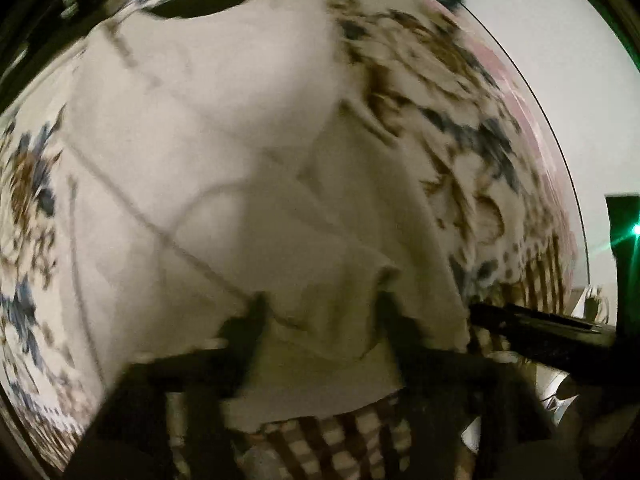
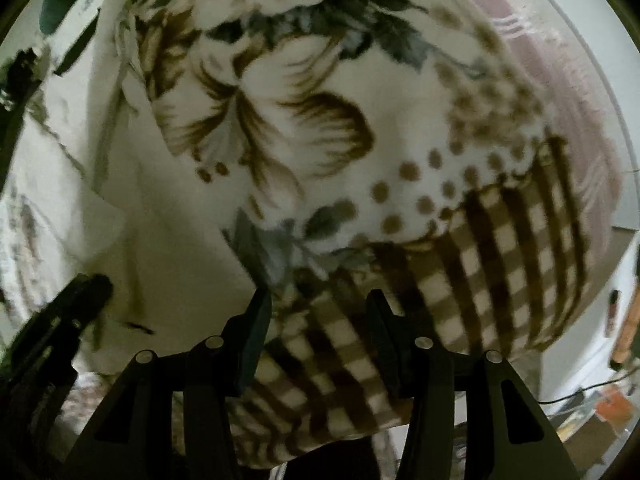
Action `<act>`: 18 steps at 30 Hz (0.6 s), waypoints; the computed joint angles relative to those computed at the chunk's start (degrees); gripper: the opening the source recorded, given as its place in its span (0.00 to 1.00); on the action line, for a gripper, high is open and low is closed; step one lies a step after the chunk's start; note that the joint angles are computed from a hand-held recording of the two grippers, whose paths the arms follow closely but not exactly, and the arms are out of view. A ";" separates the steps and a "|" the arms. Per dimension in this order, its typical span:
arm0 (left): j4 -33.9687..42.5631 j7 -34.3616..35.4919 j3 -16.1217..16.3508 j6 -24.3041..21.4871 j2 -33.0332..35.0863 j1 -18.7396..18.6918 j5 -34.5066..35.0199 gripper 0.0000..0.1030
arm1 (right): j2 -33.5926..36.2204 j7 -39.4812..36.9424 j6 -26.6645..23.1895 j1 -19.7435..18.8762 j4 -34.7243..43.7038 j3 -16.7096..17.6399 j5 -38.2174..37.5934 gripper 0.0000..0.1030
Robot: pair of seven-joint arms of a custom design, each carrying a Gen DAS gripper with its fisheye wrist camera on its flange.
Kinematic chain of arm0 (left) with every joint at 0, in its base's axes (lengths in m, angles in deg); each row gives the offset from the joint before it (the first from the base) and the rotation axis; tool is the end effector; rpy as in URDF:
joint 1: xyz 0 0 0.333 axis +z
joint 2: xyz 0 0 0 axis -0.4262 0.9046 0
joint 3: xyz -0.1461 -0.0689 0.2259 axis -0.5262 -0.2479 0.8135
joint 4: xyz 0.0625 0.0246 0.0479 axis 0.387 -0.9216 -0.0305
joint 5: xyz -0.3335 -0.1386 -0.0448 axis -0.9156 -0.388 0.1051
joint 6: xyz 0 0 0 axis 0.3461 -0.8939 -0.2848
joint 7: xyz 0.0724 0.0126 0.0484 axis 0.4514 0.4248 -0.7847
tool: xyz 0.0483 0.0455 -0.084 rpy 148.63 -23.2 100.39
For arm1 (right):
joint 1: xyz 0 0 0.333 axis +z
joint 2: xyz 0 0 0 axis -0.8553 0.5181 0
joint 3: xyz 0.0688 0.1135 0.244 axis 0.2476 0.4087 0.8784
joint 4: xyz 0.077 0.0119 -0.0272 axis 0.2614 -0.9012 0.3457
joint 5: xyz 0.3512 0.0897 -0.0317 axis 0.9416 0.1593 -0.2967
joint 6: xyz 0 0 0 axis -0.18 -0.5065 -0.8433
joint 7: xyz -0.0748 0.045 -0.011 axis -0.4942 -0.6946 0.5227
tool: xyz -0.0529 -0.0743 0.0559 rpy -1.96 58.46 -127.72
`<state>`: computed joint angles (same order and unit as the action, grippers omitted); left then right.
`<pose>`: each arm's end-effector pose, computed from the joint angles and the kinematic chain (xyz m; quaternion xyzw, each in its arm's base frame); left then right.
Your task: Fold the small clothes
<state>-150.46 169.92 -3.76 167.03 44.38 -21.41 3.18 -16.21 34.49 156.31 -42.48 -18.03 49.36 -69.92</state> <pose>0.5851 -0.0380 0.4530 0.7023 -0.7015 0.1181 0.0264 0.5339 0.2016 0.3797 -0.6293 0.7681 0.1181 0.0035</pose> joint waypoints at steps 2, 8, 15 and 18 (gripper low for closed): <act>0.15 -1.51 0.83 0.43 0.29 0.64 1.01 0.71 | 0.50 -3.28 -1.09 -1.70 1.75 -0.17 3.86 0.50; -5.23 -6.00 5.57 -2.92 -5.00 6.20 3.12 0.79 | 6.28 -11.06 -5.30 -4.26 10.30 0.25 10.40 0.56; -9.48 -5.84 8.55 -8.80 -4.16 12.33 -2.29 0.78 | 7.81 -13.21 -8.40 -4.76 7.95 0.63 14.54 0.56; -9.98 -4.22 7.92 -9.55 -3.25 13.03 -4.41 0.78 | 8.11 -14.66 -7.04 -5.32 5.74 0.08 15.50 0.56</act>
